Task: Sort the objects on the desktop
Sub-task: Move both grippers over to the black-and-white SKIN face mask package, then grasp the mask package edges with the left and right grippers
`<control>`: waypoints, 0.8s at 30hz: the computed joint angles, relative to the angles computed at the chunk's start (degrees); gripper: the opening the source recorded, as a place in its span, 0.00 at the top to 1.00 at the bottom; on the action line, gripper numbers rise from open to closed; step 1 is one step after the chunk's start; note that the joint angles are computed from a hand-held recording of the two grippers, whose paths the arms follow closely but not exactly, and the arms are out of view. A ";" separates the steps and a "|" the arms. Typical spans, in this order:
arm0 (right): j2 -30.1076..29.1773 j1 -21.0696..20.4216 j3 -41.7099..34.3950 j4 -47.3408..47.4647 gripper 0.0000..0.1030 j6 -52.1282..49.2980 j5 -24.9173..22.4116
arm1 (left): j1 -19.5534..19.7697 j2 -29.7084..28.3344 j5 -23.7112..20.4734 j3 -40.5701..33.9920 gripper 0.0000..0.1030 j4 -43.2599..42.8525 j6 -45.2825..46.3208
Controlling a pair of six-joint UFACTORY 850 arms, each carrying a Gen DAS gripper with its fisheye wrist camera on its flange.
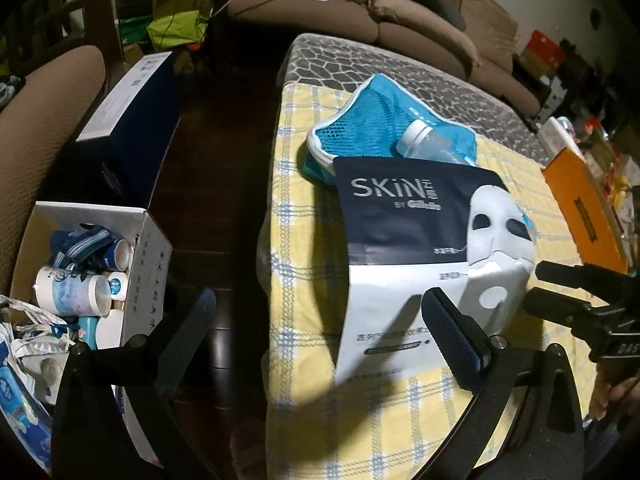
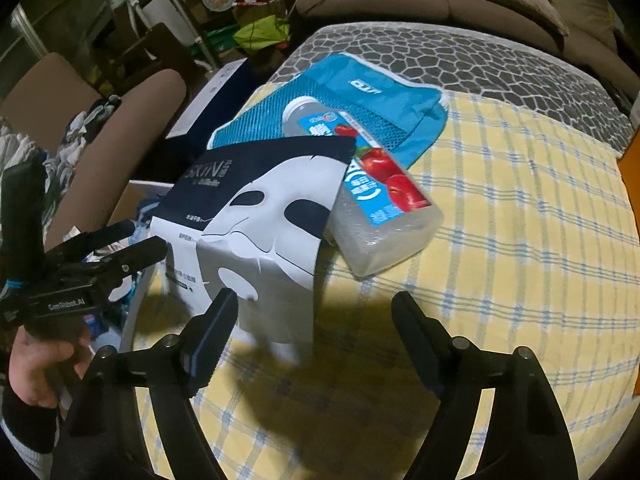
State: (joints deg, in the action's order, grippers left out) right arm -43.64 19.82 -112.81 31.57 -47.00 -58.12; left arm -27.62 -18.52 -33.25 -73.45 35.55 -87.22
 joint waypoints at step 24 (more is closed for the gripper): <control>-1.62 2.12 -0.82 -1.61 0.62 0.86 -0.54 | 1.06 -1.20 12.10 0.65 0.57 -3.12 5.89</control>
